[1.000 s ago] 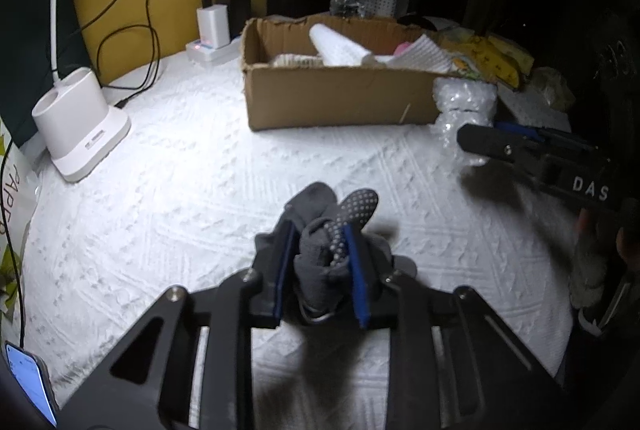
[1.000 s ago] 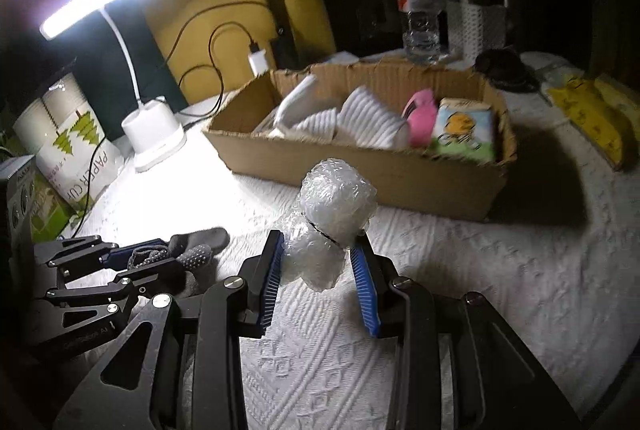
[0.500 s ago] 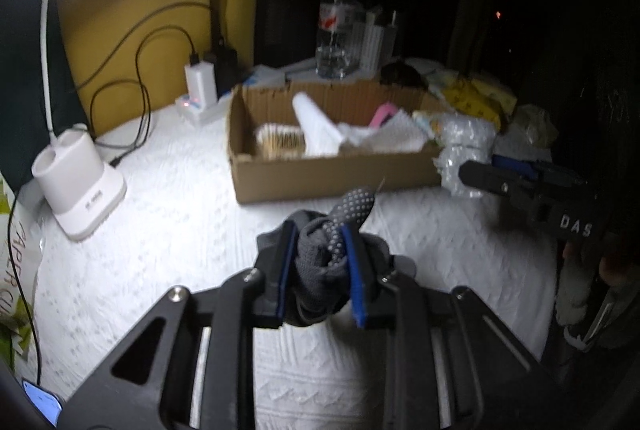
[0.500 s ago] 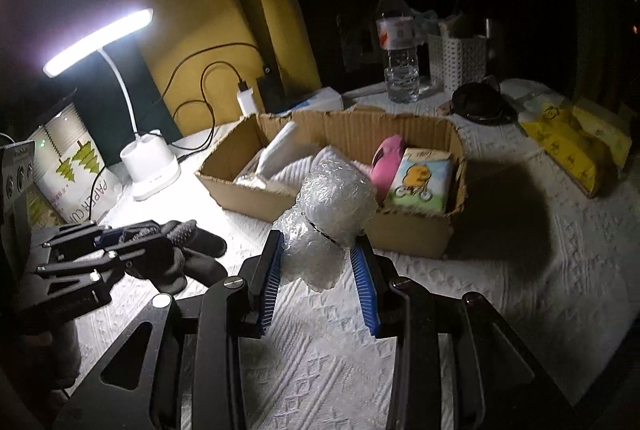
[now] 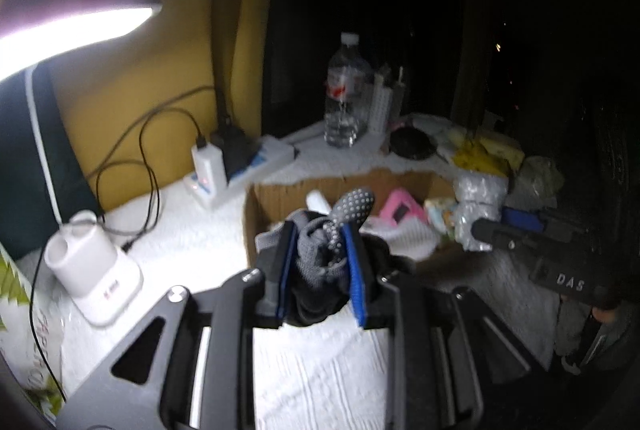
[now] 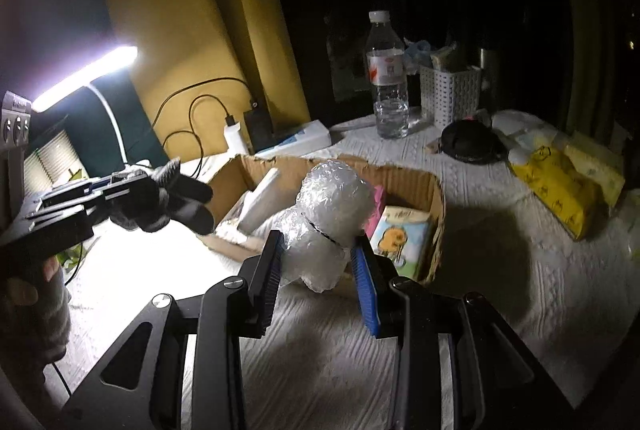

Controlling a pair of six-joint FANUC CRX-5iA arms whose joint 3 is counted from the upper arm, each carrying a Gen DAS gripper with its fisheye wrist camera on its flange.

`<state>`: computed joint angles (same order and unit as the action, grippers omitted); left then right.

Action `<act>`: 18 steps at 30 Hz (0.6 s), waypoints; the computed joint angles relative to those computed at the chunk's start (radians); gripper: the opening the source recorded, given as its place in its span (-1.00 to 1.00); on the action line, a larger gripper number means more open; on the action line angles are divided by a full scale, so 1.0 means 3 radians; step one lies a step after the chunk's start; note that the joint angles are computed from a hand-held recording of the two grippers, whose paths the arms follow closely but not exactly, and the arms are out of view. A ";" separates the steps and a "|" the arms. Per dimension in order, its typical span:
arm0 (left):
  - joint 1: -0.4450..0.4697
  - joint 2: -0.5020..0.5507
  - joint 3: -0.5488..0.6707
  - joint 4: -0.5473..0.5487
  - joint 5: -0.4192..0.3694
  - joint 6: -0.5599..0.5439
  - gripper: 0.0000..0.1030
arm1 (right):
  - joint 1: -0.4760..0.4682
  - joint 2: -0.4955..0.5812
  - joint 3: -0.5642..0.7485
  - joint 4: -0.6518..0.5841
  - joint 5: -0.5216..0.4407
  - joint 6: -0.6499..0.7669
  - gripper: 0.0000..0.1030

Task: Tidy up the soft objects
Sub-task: 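Drop glove into box with left tool while right tool drops bubble wrap in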

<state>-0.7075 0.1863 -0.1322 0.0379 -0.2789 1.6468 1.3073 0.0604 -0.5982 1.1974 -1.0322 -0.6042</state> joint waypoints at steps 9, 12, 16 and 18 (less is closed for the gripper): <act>0.0031 0.0301 0.0326 -0.0136 0.0055 0.0079 -0.53 | -0.0267 0.0014 0.0036 0.0090 0.0126 0.0183 -0.30; 0.0052 0.0423 0.0420 -0.0130 0.0044 0.0110 -0.53 | -0.0358 0.0044 0.0051 0.0080 0.0167 0.0234 -0.30; 0.0060 0.0567 0.0536 -0.0194 0.0011 0.0199 -0.53 | -0.0475 0.0068 0.0040 0.0010 0.0193 0.0287 -0.30; 0.0069 0.0642 0.0589 -0.0186 -0.0020 0.0208 -0.53 | -0.0523 0.0071 0.0019 -0.0013 0.0220 0.0276 -0.30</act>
